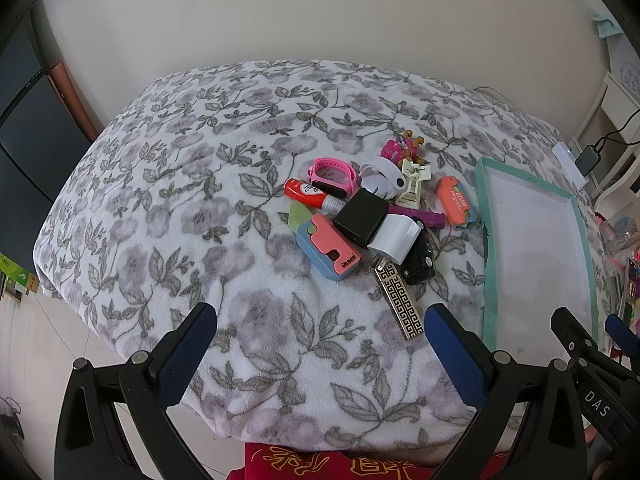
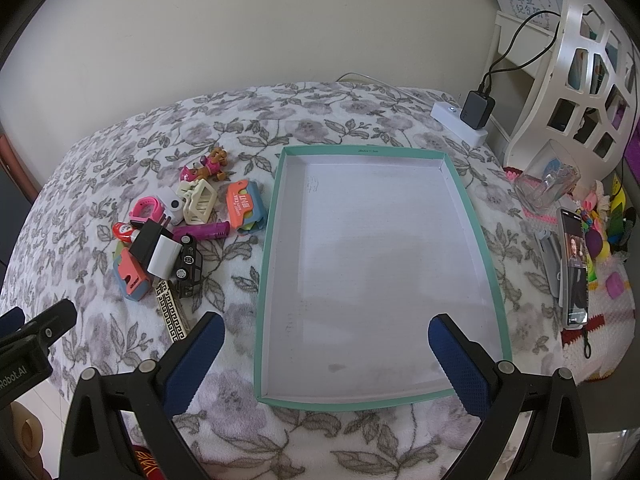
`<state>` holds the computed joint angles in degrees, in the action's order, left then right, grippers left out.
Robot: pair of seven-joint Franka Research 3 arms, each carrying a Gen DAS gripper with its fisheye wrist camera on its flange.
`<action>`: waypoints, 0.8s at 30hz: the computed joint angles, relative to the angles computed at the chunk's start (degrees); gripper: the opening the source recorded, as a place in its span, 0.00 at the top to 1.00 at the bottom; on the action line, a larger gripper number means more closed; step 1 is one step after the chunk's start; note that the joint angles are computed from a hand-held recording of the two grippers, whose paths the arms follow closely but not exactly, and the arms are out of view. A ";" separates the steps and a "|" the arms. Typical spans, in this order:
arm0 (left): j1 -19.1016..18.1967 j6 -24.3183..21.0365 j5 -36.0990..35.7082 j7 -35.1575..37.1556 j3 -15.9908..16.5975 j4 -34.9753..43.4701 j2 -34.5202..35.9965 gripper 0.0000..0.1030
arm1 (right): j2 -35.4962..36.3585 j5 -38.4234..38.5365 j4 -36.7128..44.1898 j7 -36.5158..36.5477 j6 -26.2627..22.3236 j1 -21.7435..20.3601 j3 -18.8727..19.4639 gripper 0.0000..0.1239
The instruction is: Organize rigid objects
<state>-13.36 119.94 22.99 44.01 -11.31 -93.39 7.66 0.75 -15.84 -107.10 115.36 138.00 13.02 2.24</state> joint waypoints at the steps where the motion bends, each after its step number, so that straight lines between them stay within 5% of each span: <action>1: 0.00 -0.01 -0.02 -0.01 0.01 -0.01 0.00 0.00 | 0.02 0.01 0.01 0.01 0.01 0.00 -0.01 0.17; 8: -0.07 -0.56 0.50 -0.51 0.12 0.69 0.34 0.00 | -1.04 0.97 -1.46 -0.70 4.34 -0.30 -0.12 0.17; 14: -1.48 -4.26 6.05 -0.81 1.02 10.69 5.55 0.00 | 1.49 1.11 4.52 -1.71 5.70 0.07 0.24 0.17; 24: -4.08 -24.10 4.23 -1.22 5.66 41.20 23.30 0.00 | 13.79 4.83 23.10 -3.64 -3.75 3.85 -1.26 0.17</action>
<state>-17.44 95.84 27.22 42.79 -5.65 -52.19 30.96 14.54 -11.01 -83.99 111.72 134.25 16.87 0.97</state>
